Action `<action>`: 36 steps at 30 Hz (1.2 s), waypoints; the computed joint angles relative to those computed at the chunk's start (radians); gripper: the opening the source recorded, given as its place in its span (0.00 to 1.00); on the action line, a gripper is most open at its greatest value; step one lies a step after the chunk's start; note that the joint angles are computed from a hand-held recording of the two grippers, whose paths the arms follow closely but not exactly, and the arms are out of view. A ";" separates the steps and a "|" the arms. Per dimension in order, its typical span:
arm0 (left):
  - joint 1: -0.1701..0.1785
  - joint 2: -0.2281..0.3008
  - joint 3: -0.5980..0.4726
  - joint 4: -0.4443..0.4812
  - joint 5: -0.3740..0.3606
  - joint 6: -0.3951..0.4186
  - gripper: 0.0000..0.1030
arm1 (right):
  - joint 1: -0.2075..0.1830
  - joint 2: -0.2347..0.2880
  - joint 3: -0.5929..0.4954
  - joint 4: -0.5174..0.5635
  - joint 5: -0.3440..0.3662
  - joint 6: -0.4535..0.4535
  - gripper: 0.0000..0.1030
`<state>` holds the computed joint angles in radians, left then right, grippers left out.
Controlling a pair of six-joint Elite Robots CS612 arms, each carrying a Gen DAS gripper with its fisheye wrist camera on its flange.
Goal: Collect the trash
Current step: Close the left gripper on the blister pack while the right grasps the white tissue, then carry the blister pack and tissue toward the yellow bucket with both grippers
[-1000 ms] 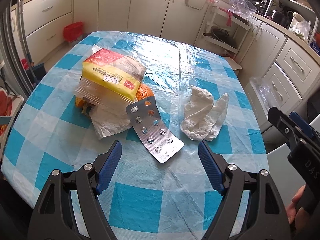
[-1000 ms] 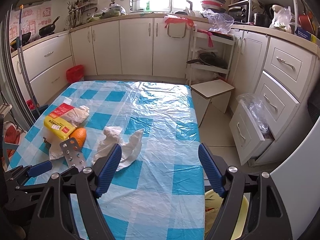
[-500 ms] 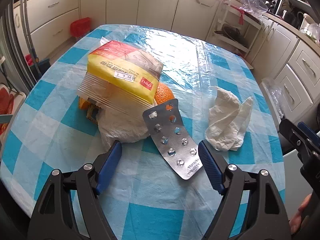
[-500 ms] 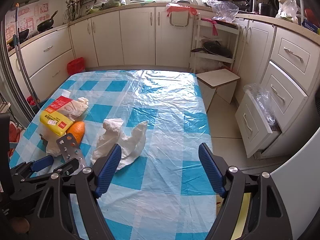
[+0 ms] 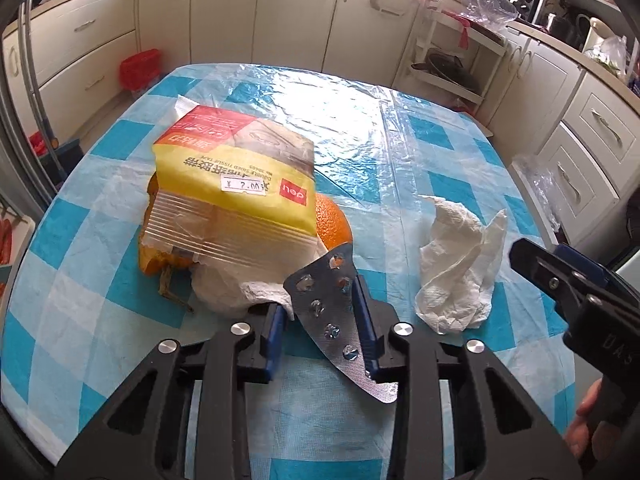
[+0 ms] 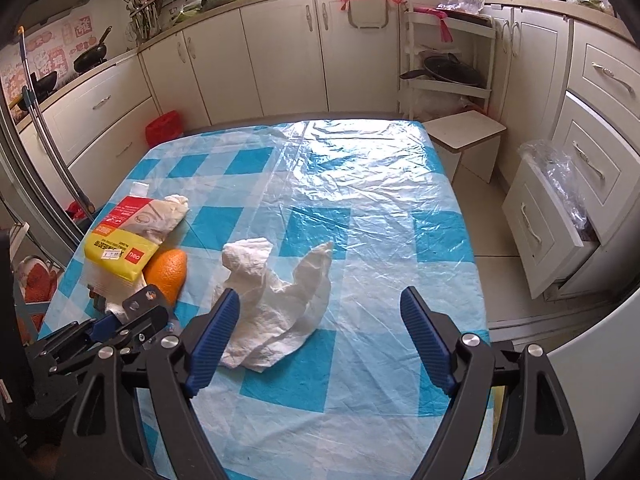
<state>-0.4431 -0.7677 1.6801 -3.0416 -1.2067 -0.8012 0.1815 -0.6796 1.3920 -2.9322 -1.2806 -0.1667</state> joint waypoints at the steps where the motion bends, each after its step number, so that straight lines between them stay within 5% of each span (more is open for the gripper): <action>1: 0.001 -0.001 0.001 -0.008 -0.007 0.013 0.20 | 0.002 0.004 -0.007 0.007 0.002 0.001 0.77; 6: 0.005 -0.013 0.017 -0.034 -0.043 0.057 0.10 | 0.017 0.020 -0.033 0.032 0.005 -0.009 0.77; 13: 0.022 -0.044 0.075 -0.082 -0.164 0.005 0.08 | 0.036 0.040 -0.056 0.071 -0.001 -0.041 0.77; 21: 0.027 -0.069 0.131 -0.068 -0.208 -0.045 0.17 | 0.037 0.033 -0.049 0.116 0.021 -0.089 0.34; 24: 0.023 -0.073 0.141 -0.073 -0.208 -0.052 0.20 | 0.030 0.022 -0.034 0.120 0.049 -0.096 0.27; 28: 0.016 -0.077 0.150 -0.088 -0.206 -0.056 0.37 | 0.020 0.007 -0.014 0.110 0.073 -0.093 0.23; 32: 0.005 -0.078 0.151 -0.092 -0.195 -0.047 0.37 | 0.009 -0.007 0.008 0.096 0.095 -0.085 0.20; 36: -0.022 -0.105 0.160 -0.047 -0.085 -0.006 0.37 | 0.002 -0.017 0.023 0.090 0.104 -0.082 0.20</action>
